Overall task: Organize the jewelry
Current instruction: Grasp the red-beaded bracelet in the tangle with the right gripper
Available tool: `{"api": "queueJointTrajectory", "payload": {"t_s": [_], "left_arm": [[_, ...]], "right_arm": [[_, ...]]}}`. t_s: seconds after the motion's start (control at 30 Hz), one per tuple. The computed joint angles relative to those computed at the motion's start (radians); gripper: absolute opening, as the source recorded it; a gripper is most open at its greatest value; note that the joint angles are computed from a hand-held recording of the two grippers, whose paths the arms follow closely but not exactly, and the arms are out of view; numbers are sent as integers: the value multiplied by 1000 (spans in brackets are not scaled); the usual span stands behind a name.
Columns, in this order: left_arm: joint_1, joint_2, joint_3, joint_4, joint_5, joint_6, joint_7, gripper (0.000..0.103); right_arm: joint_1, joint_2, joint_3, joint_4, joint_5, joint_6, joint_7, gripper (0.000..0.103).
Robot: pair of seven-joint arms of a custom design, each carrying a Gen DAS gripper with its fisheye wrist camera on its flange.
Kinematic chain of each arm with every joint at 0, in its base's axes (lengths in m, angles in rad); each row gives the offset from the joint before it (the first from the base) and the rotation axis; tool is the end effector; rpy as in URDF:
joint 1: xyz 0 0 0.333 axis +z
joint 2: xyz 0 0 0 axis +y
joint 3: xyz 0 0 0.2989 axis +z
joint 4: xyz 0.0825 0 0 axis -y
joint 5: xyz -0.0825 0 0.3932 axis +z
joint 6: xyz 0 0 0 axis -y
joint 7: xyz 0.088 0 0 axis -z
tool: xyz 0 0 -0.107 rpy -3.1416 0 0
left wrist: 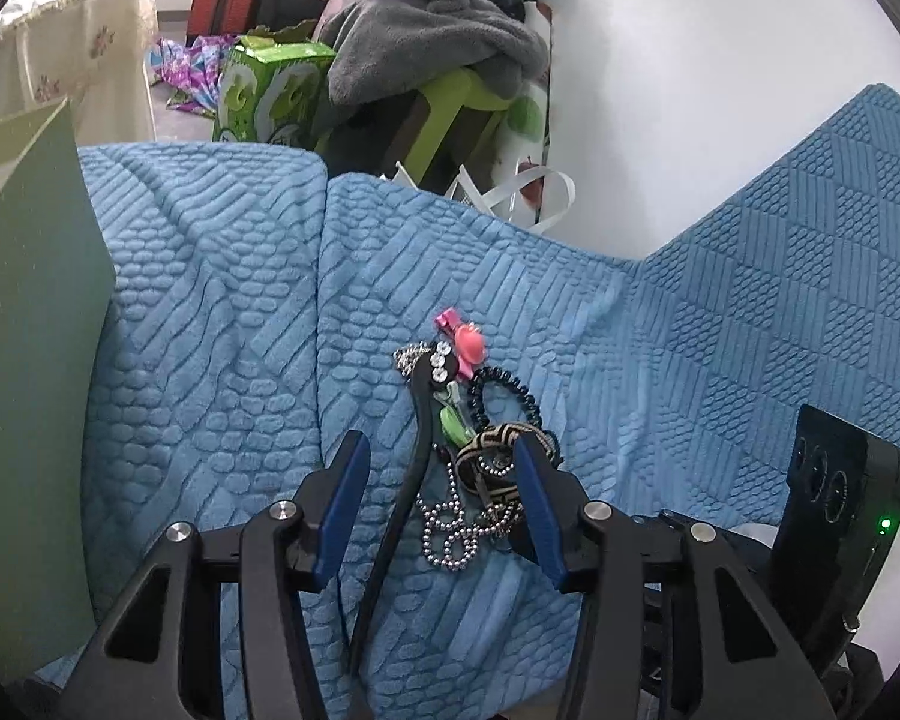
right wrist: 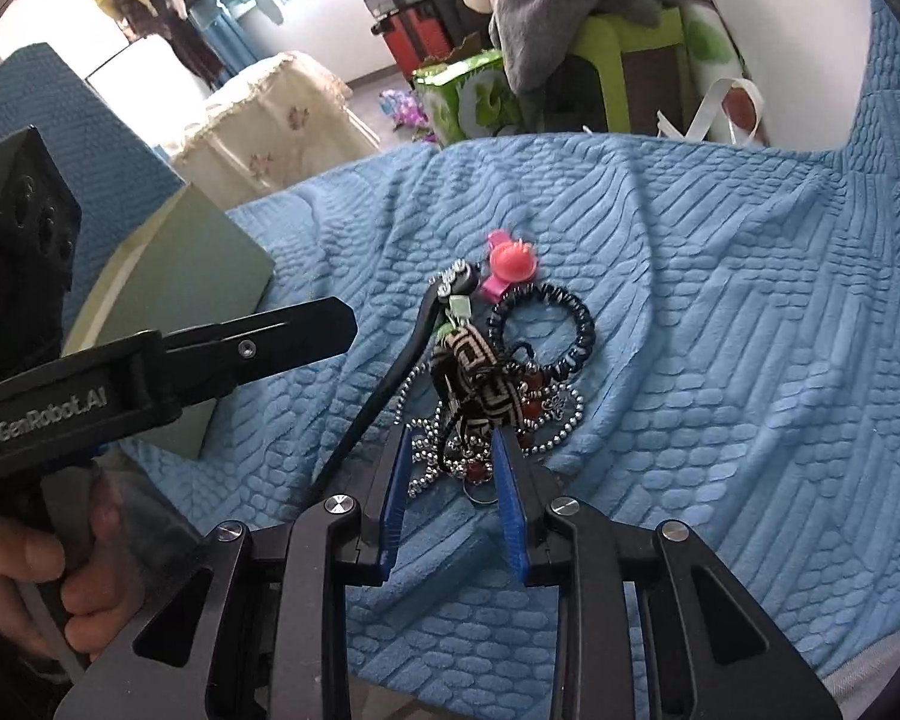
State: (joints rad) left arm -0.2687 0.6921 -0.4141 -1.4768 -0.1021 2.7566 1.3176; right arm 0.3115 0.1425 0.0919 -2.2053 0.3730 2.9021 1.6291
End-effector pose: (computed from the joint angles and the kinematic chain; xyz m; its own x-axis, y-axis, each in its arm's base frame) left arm 0.6325 -0.4180 0.3478 -0.2656 -0.8451 0.4640 -0.8973 0.0407 -0.4395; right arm 0.5520 0.2109 0.3527 0.0770 -0.9511 -0.2993 -0.8861 0.0724 -0.4579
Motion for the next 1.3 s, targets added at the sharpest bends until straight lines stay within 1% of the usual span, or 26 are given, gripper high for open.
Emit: {"api": "queueJointTrajectory", "payload": {"t_s": [0.03,0.07,0.1,0.17,0.23,0.33,0.43,0.57,0.67,0.77,0.83,0.9,0.97,1.0,1.27,1.3], "left_arm": [[3,1,-3,-3,-3,3,2,48],[10,1,-11,-6,-9,6,8,44],[14,2,-17,-7,-15,6,13,44],[19,5,-25,-6,-22,8,22,43],[23,11,-34,-2,-28,5,37,43],[27,20,-45,12,-34,-11,66,42],[6,33,-34,43,-26,-43,77,42],[-15,51,-29,74,-29,-76,93,32],[-39,64,-13,94,-29,-96,71,27],[-71,81,16,123,-16,-125,21,20],[-93,95,39,146,-2,-148,-26,19],[-102,105,47,157,6,-158,-54,19],[-110,118,50,174,12,-166,-79,18],[-115,125,54,185,17,-171,-92,14],[-143,182,71,276,43,-223,-158,13],[-153,194,78,298,53,-235,-167,10]], "right_arm": [[17,3,-23,1,-64,-8,53,20],[30,1,-40,-3,-120,-15,101,14],[37,-3,-49,-8,-155,-13,136,10],[39,-19,-58,-28,-204,6,185,5],[45,-36,-74,-44,-285,14,253,4],[29,-52,-66,-61,-305,23,288,2],[16,-69,-67,-79,-336,32,336,2],[2,-87,-74,-95,-407,44,419,1],[-13,-99,-73,-106,-447,54,468,1],[-28,-101,-61,-109,-414,55,457,1],[-34,-101,-53,-113,-374,62,439,1],[-43,-104,-40,-119,-272,77,361,1],[-44,-104,-34,-121,-222,85,326,1],[-44,-103,-31,-120,-196,87,308,1],[-42,-104,-24,-120,-72,93,224,4],[-43,-103,-20,-118,-38,92,197,4]]}}
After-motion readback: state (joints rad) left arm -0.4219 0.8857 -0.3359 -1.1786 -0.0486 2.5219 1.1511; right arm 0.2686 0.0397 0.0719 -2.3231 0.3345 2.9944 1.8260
